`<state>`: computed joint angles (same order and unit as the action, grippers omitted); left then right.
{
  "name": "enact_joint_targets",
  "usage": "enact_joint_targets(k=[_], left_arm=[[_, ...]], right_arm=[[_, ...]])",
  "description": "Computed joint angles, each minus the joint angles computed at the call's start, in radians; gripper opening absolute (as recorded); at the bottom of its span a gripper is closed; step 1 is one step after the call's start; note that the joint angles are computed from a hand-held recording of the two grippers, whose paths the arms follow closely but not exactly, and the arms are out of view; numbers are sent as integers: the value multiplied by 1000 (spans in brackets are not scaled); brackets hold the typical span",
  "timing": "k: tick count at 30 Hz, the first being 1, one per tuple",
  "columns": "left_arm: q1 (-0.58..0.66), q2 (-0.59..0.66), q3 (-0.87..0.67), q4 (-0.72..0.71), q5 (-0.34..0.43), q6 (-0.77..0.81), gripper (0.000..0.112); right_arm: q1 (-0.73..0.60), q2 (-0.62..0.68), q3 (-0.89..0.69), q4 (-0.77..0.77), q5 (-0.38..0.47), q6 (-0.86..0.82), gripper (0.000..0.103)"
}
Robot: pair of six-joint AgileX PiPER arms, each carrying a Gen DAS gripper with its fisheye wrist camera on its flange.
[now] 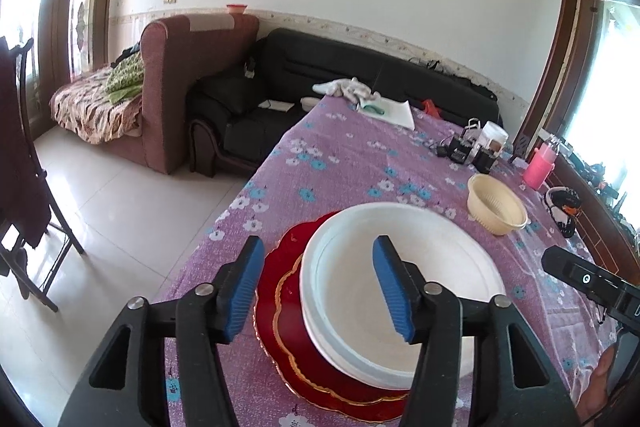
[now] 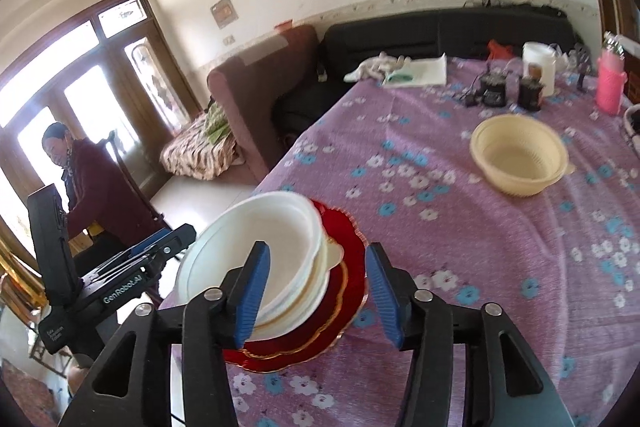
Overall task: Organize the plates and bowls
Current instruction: 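Open both grippers and withdraw them from the white bowl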
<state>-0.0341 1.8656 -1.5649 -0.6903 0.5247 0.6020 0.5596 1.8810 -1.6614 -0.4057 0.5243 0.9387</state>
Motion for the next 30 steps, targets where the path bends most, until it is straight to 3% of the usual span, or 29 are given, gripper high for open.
enact_joint_targets(k=[2,11,19,25,30], left_arm=[[-4,-25,31,-36,-29,41,67],[-23,-114,130,-206,-89,224,77],[-87,-174,194,-280,-113,328,79],[-175,-192,217,-225,-132,309,79],[-249,-195,228,-156,-139,270,79]], right_arm=[[16,-34,42,-122,-3,96,58],[118,-180,214,-669,95,512,75],[80,-301,386,-801,59,694,75],[63,-368,504,-919,53,848,75],[-5,-410,575,-910,-46,900,75]])
